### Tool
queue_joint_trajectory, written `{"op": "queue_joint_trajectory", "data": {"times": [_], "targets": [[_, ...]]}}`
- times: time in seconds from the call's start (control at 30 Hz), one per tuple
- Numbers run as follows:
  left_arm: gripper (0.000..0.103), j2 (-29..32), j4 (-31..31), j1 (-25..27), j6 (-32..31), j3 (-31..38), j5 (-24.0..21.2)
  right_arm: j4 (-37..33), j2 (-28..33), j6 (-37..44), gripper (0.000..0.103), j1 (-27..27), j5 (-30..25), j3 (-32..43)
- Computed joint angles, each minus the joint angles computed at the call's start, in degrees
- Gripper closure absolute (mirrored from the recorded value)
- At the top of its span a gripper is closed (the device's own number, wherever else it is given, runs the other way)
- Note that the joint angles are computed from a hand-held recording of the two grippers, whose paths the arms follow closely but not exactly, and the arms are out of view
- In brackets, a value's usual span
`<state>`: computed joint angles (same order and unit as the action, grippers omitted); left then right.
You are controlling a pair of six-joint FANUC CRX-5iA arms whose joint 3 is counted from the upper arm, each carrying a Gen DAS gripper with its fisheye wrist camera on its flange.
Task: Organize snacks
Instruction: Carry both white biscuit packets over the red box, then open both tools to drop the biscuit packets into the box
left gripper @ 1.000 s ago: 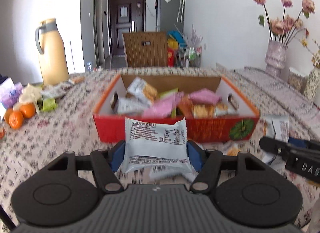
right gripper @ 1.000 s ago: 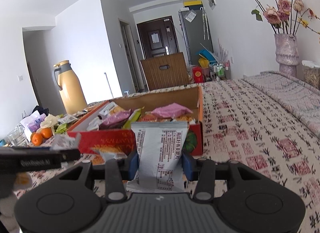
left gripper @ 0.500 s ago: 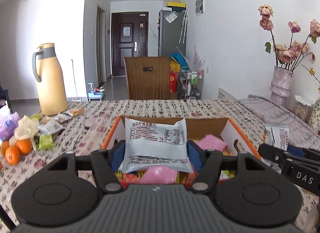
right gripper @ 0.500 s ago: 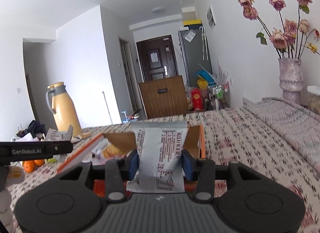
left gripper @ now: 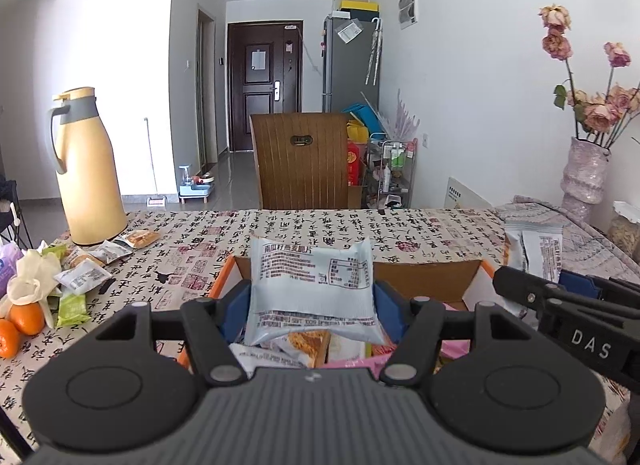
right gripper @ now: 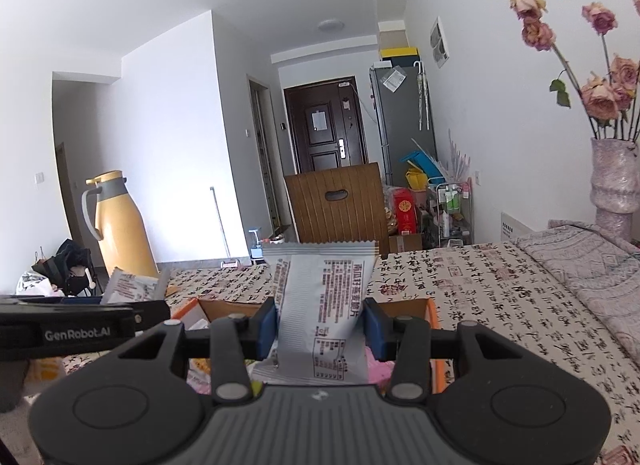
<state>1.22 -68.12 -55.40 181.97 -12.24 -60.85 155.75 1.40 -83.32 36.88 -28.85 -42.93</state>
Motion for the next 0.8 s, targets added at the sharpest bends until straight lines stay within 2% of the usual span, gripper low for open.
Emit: {"op": "queue_joint_trajectory", "data": {"times": [0.27,0.5,0.67,0.77,0.8], "targets": [[0.038,2.39,1.36,4.92,0.52,0.05,5.14,0.35,5.7,-0.28,0.059,-1.09,1.79,4.19],[0.038,2.93,1.54,6.38,1.56,-1.29,7.77,5.61,7.68,-4.41,0.059,-2.96,5.56,6.28],[0.027,2.86,2.15,7.16,1.43,-1.9,8.92,5.97,8.0,-4.28,0.057,-3.43,7.83,6.91],[0.011,2.72,1.6,6.82,2.67,-2.1,8.23,5.65,7.64,-4.58,0.035,-3.62,7.88,6.54],[0.002,2.87,1.03,6.19,3.48,-1.93,7.1,5.2,7.55,-4.36,0.023,-3.56,7.4,6.29]]}}
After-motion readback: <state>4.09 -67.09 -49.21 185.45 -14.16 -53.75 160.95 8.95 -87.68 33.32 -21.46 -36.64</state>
